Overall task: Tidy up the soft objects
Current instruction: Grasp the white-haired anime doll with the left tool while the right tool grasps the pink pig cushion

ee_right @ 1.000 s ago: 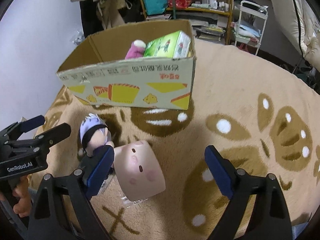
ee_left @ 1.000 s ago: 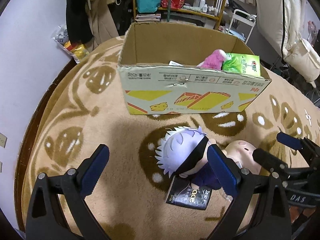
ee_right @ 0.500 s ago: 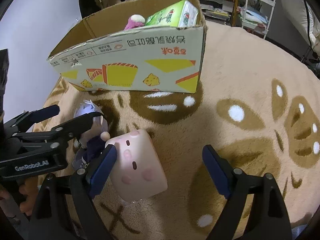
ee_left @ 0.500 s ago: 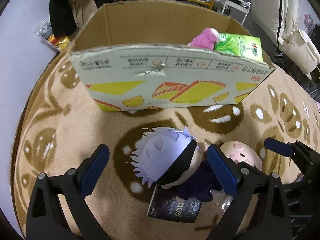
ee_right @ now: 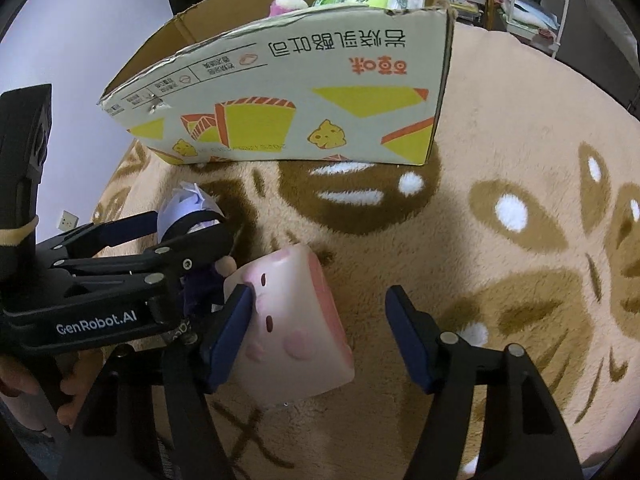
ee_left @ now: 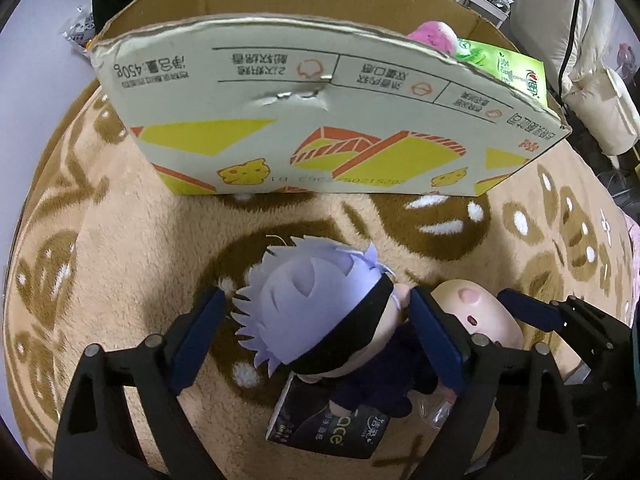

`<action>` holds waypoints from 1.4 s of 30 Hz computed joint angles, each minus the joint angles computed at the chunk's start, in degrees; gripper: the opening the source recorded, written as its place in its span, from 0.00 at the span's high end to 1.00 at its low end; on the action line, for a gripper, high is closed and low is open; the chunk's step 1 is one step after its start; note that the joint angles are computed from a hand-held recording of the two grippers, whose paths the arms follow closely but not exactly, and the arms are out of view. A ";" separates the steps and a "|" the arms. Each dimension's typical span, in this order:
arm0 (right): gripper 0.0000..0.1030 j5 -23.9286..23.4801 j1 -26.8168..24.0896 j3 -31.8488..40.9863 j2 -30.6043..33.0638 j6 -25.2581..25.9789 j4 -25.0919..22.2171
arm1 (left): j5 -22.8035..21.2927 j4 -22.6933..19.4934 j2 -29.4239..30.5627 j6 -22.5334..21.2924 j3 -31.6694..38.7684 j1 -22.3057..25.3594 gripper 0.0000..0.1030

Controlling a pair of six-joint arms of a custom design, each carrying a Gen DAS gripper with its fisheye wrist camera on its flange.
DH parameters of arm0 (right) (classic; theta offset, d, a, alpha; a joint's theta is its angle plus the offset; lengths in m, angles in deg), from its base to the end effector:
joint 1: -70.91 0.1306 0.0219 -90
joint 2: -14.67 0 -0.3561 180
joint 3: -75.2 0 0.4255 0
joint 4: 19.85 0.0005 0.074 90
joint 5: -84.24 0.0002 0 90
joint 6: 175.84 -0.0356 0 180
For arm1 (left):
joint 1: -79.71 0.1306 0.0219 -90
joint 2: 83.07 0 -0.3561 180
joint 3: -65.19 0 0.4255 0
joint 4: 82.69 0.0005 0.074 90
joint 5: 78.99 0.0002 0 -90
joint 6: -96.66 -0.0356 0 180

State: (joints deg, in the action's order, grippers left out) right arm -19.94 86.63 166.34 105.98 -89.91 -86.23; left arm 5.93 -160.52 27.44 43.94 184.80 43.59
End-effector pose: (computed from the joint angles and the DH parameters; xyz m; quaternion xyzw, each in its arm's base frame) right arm 0.4777 0.1430 0.3857 -0.1236 0.9641 0.1537 0.1779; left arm 0.4913 -0.3553 0.4293 -0.0181 0.9817 -0.0753 0.1739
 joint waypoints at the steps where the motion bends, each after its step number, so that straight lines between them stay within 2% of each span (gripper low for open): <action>1: 0.32 0.01 0.03 0.04 0.02 0.25 -0.10 | 0.76 0.24 -0.02 0.19 -0.19 0.09 0.17; 7: 0.35 0.30 0.28 0.26 0.60 0.46 -0.14 | 2.32 0.89 -0.15 3.35 -1.19 0.50 0.18; 17: 0.35 1.60 1.08 0.87 1.78 0.70 -0.02 | 2.32 0.72 0.07 3.83 -1.84 0.68 0.18; 21: 0.35 1.77 1.49 1.09 2.19 0.50 0.27 | 3.47 1.85 -0.50 5.80 -2.63 0.84 0.28; 24: 0.35 1.05 1.32 1.09 2.24 0.60 0.43 | 2.18 1.91 -1.02 5.14 -3.05 0.45 0.33; 26: 0.39 -0.39 1.19 1.12 2.33 0.67 0.59 | 1.23 2.04 -1.68 5.02 -3.63 0.27 0.34; 27: 0.47 -1.39 0.88 1.12 2.29 0.92 0.48 | 0.69 1.89 -1.88 5.00 -3.69 0.17 0.35; 28: 0.57 -2.71 0.71 1.14 2.25 1.09 0.47 | 0.00 1.75 -2.07 5.20 -3.75 0.05 0.35; 31: 0.62 -2.94 0.99 0.85 1.60 1.29 1.16 | -4.83 0.81 -2.96 6.17 -3.77 -0.58 0.35; 36: 0.65 -2.43 0.73 -0.17 -0.13 0.48 3.27 | -11.21 0.27 -4.82 6.26 -4.39 -1.61 0.35; 39: 0.66 -1.91 0.34 -1.07 -1.73 0.23 5.48 | -16.92 -0.20 -6.00 6.58 -4.73 -2.81 0.35; 42: 0.66 -1.69 -0.29 -2.22 -3.86 -0.73 8.38 | -23.79 1.06 -8.17 7.78 -6.12 -4.06 0.35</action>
